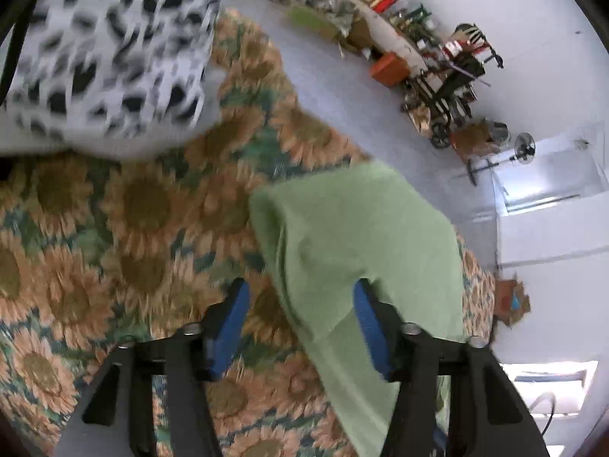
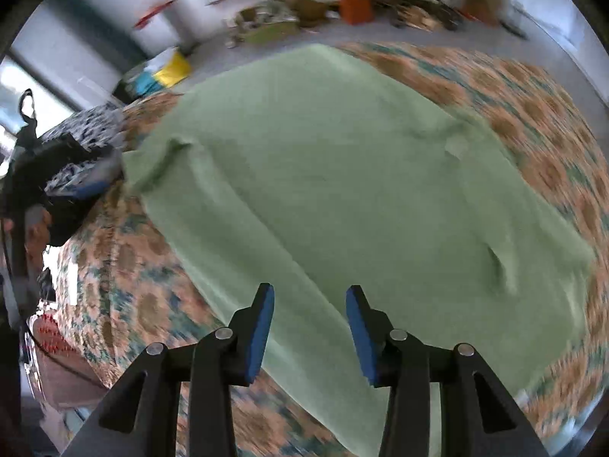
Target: Fold clothes
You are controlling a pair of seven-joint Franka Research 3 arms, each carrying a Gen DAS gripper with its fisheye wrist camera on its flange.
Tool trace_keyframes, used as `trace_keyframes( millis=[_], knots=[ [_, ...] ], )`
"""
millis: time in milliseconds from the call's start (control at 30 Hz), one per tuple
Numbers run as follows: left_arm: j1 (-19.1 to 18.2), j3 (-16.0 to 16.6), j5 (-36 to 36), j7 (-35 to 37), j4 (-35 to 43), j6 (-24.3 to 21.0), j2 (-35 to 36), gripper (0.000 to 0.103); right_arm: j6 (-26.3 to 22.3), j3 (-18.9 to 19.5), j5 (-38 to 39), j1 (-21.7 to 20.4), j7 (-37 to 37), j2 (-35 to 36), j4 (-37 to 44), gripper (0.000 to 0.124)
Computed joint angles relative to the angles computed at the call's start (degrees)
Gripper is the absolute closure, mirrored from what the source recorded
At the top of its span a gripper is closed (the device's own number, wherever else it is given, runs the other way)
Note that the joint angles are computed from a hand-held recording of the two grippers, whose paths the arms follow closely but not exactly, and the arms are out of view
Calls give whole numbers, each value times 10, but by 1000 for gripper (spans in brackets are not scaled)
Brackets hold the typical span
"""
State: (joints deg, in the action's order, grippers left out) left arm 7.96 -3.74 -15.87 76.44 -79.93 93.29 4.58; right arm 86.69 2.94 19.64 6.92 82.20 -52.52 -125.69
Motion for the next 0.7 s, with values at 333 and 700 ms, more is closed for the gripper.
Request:
trace_keyframes(
  millis=[333,700],
  knots=[
    [-8,-5,-12,-75,-20,2,3,93,82,90,36,100,62,71,27,80],
    [-23,-34,45,-61,234,-36,181,101,7,70,28,96,144,-42,-29,80]
  ],
)
